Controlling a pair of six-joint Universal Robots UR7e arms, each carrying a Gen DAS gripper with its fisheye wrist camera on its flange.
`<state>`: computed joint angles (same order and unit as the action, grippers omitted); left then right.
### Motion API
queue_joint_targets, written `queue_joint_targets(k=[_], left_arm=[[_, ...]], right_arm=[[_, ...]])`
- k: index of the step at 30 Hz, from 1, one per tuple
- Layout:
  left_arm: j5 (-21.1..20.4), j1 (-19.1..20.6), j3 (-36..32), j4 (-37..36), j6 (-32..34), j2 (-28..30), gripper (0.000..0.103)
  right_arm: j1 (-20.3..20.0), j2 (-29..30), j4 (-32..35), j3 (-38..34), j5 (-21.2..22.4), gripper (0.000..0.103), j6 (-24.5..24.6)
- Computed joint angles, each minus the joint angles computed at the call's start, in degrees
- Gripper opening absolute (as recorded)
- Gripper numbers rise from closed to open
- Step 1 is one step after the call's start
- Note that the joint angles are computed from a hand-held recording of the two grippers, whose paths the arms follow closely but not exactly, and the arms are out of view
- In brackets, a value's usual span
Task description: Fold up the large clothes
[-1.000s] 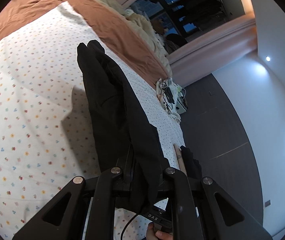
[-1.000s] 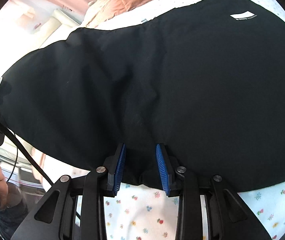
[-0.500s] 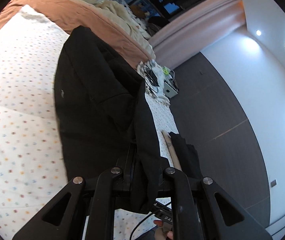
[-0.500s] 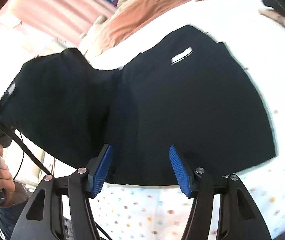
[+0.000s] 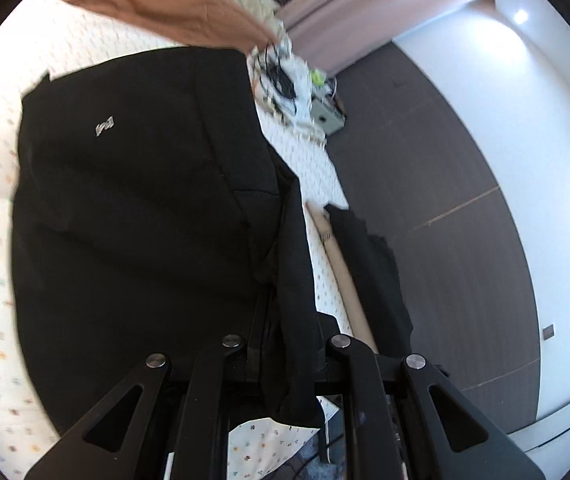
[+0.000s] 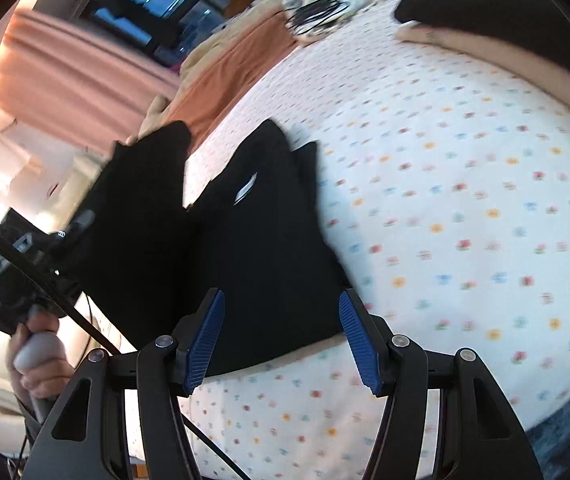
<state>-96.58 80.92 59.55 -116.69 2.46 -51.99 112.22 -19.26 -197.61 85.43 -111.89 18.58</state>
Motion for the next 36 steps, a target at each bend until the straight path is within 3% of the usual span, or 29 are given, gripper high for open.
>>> queue_joint_targets(k=[9, 14, 16, 19, 21, 23, 28, 36], left_arm=[[2.9, -1.1, 1.9, 1.6, -1.3, 2.6, 0.014], [4.0, -1.6, 3.3, 2.3, -1.5, 2.6, 0.014], [4.4, -1.6, 3.2, 3.5, -2.6, 2.7, 0.019], [1.0, -0.6, -1.1, 9.4, -3.8, 4.3, 0.044], [-0.6, -0.3, -1.3, 9.7, -3.4, 3.9, 0.061], [-0.3, -0.3, -0.4, 7.7, -2.6, 2.7, 0.07], [0.2, 1.3, 0.5, 5.6, -2.6, -0.8, 0.071], [7.9, 4.4, 2.5, 2.1, -2.9, -6.2, 0.071]], right_arm=[[-0.4, -4.1, 2.1, 1.4, -1.5, 0.058, 1.8], [1.6, -7.3, 3.1, 4.2, -3.5, 0.058, 2.9], [1.8, -7.4, 3.2, 4.0, -3.7, 0.06, 2.8], [1.9, -7.1, 3.9, 3.0, -3.2, 0.077, 2.3], [2.0, -6.4, 4.6, 1.6, -2.4, 0.077, 1.6], [2.2, -5.5, 5.2, 0.0, -1.4, 0.077, 1.0], [2.6, -2.9, 7.2, -4.7, 1.2, 0.077, -0.6], [2.2, 1.5, 11.7, -13.8, 4.8, 0.077, -1.8]])
